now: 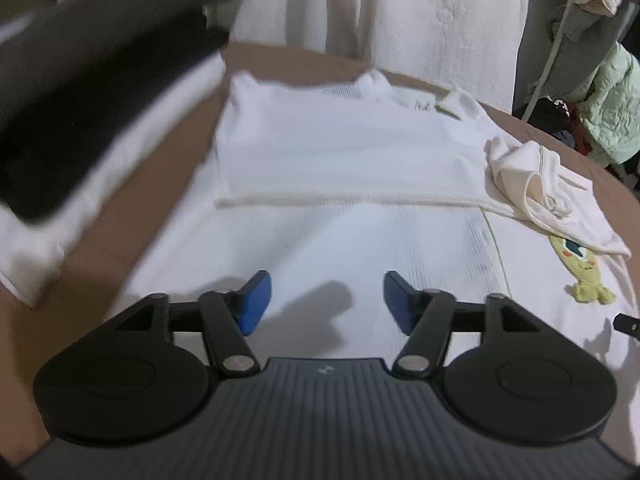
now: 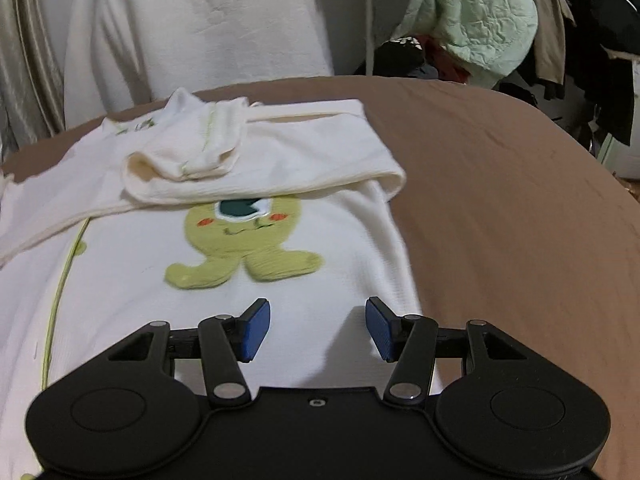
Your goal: Fold clothes
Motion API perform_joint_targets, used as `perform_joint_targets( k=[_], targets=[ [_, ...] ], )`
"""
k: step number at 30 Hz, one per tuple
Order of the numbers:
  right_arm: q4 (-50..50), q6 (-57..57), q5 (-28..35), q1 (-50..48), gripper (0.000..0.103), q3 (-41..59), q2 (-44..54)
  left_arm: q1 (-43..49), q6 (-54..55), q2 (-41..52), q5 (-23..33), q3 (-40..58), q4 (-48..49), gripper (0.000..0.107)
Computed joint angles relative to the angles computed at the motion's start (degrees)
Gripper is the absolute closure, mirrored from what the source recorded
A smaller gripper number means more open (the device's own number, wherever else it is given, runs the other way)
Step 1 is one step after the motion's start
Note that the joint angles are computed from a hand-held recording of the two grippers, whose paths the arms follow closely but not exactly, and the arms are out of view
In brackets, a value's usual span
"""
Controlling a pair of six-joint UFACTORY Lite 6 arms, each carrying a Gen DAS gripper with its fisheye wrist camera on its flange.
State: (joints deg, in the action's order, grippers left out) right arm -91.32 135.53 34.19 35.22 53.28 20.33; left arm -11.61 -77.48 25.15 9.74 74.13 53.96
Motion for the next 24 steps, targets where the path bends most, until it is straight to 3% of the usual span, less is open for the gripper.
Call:
perform_joint_targets(
  k=[2,9,10,11,15,19,24],
  targets=[
    [-1.09,1.04,-0.64,-0.82,0.044,-2.28,-1.92,0.61,3.51,1.85,-1.51,0.54,-5.05,0.04],
    [-12.16,8.71,-3.47,-2.98,0.044,-5.38,-2.09,-1.99,-8.95,3.48,0.84,3.43,7.21,0.037],
    [-13.77,8.64,-3.09,-2.71,0.047,-5.58,-1.82,-2.52,-10.25,4.03,1.75,4.06,8.34,0.037],
    [-15.33,8.96,-2.29,-2.2,0.062,-6.09,-1.78,-3.21,-9.47,4.96,3.36,5.06,7.83,0.037],
    [-20.18,12.86,1.09,-0.18,0.091,-8.72,-2.58,-4.04,-10.33,6.01,5.53,6.44,8.95,0.037],
    [-18.5,9.03,6.06,2.68,0.092,-9.05,-2.14,-3.87,-15.63,5.1,5.63,5.73,13.64,0.037],
    [-16.77,6.81,7.73,3.12,0.092,-9.63,-3.42,-4.44,-18.91,4.62,7.72,5.51,17.45,0.037]
  ],
)
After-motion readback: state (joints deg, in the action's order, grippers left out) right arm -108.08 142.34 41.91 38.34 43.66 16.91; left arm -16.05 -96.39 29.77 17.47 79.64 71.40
